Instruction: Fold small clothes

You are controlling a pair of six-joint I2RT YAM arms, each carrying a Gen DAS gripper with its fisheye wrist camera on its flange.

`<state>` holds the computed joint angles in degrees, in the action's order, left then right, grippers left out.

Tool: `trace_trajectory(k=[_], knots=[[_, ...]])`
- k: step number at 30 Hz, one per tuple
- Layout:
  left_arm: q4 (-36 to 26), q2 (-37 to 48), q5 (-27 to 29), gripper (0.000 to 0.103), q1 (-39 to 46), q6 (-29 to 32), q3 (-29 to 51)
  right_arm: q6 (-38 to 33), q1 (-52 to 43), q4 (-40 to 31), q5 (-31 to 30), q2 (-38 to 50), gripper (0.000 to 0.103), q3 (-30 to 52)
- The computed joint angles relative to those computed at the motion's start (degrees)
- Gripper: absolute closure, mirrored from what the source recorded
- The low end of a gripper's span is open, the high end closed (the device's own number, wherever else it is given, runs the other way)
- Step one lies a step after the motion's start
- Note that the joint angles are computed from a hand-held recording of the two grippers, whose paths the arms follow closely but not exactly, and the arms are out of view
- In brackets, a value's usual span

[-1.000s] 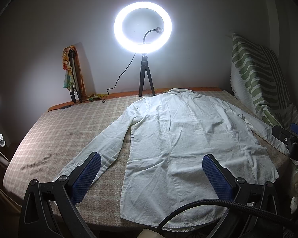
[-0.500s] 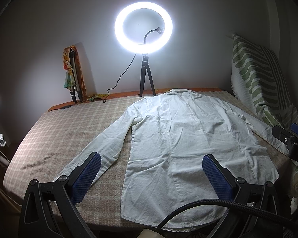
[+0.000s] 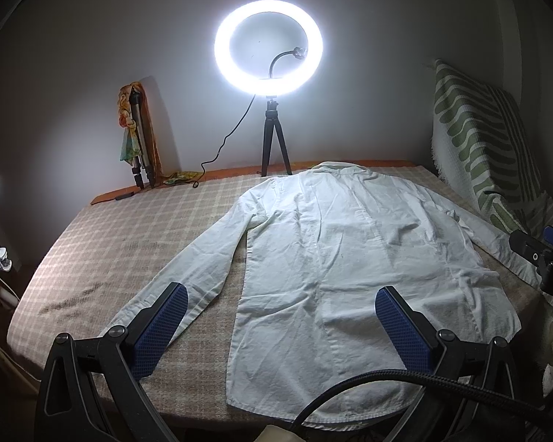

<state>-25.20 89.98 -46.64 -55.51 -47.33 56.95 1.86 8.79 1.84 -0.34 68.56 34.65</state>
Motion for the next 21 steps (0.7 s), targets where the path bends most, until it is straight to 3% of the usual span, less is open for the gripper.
trace_trajectory(k=[21], knots=[[0.3, -0.2, 0.3, 0.000, 0.3, 0.3, -0.3, 0.2, 1.3, -0.1, 0.7, 0.9, 0.001, 1.0]])
